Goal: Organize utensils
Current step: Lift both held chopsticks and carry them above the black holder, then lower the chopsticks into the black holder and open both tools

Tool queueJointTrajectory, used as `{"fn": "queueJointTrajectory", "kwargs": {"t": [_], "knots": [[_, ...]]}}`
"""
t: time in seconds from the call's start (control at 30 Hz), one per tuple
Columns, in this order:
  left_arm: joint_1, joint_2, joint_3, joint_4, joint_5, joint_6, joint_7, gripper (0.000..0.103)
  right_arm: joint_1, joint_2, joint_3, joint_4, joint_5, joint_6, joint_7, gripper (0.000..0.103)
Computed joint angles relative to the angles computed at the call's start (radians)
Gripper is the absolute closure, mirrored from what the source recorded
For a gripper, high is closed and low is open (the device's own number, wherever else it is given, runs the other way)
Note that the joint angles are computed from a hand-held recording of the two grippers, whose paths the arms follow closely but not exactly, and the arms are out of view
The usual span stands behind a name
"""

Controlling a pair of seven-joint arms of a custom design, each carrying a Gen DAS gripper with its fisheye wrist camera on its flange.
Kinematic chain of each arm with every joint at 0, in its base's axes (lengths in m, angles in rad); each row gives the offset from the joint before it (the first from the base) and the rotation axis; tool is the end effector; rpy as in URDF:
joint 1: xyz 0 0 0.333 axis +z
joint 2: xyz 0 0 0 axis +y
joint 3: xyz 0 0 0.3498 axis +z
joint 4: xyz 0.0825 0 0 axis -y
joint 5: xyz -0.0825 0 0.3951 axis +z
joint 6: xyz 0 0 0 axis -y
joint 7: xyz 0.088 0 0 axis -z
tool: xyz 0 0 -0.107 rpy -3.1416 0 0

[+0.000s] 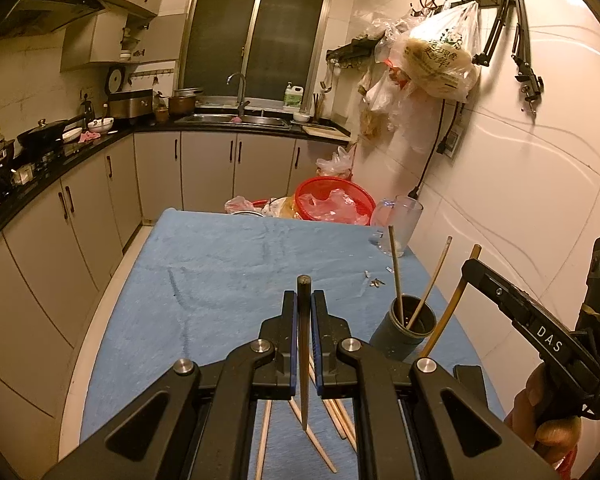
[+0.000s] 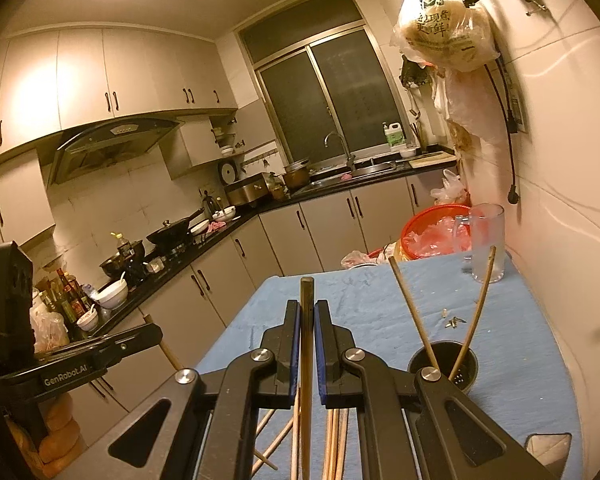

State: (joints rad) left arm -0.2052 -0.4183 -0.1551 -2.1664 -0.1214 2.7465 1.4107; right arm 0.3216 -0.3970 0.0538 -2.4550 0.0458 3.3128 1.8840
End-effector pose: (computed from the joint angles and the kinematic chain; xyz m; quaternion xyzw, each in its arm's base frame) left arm 0.4412 -0.1797 0.7108 -0.5783 0.6617 -0.4210 0.2249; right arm 0.4261 0.1672 0.6255 -0.5789 0.5661 -0.2502 0.5309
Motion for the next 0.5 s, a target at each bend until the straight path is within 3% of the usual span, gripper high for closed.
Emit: {"fn": "queueJointTrajectory", "kwargs": {"t": [0.4, 0.5], "knots": [[-0.026, 0.038, -0.002, 0.073, -0.011, -0.016, 0.027, 0.096, -0.012, -0.031, -0.028, -0.004, 0.005, 0.006, -0.005, 0.096], [-0.025, 0.052, -0.014, 0.102, -0.005, -0.013, 0.030, 0.096, -0.052, -0.048, -0.012, -0.002, 0.007, 0.009, -0.007, 0.096]]}}
